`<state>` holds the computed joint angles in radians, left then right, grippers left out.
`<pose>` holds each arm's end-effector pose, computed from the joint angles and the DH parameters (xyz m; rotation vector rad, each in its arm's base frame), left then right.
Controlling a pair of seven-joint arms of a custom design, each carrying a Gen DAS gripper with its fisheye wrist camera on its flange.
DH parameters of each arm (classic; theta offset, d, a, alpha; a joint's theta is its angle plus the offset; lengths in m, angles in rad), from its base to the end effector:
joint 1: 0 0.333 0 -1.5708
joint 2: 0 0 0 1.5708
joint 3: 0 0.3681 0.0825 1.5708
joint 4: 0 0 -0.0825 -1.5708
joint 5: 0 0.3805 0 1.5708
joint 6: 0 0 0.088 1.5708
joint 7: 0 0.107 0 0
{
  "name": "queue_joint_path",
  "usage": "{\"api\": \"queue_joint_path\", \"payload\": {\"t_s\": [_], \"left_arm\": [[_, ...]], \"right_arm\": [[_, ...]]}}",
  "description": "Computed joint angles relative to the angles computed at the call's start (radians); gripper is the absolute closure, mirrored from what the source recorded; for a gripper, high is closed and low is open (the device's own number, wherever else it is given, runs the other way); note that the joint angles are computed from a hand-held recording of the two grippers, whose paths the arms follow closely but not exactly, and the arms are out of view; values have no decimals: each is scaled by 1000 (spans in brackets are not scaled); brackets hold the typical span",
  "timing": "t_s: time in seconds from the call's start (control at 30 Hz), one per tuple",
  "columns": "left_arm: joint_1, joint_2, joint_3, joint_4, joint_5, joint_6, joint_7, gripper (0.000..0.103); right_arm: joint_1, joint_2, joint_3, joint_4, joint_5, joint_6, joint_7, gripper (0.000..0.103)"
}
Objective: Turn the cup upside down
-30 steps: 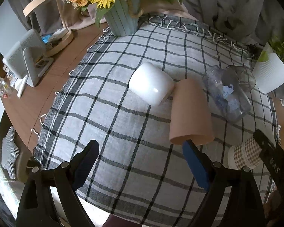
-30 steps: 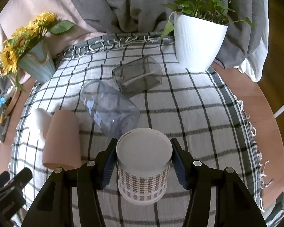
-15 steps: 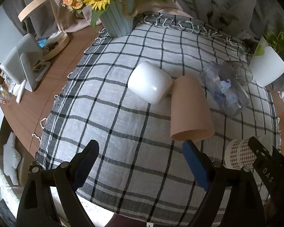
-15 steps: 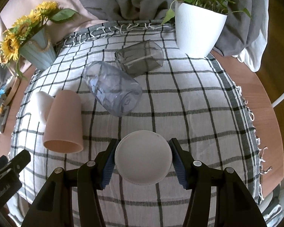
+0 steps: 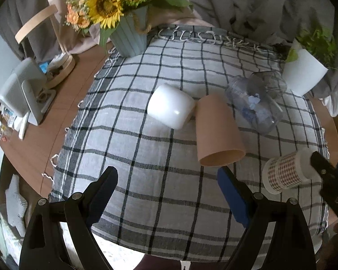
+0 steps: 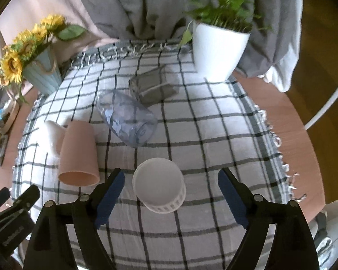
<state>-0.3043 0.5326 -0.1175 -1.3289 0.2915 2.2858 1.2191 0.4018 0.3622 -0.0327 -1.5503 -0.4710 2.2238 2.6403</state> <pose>0.7146 -0.2876 0.5195 -1.7609 2.1204 -0.4409 0.6673 0.2468 0.5268 -1.4682 2.3805 -0.6368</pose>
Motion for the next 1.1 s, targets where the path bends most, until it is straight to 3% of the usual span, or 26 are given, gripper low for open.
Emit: {"api": "queue_joint_path", "payload": {"t_s": [0.23,0.3,0.5,0.73,1.1], "left_arm": [[13,-78,-7,-97,14,84,33,12],[14,-103,-6,-126,23,111,33,1],[15,-181,4,-213,91,219,13,0],[57,-221,-22,-254,24,269,58,0],[51,-260,-11,-306,58,322,31,0]], "right_arm": [[31,-93,7,-54,-102,-22,91,9],[36,-118,15,-67,-130,-31,117,8],[32,-171,49,-96,-156,-48,160,7],[20,-216,76,-132,-147,-30,214,7],[28,-232,98,-134,-211,-32,240,4]]}}
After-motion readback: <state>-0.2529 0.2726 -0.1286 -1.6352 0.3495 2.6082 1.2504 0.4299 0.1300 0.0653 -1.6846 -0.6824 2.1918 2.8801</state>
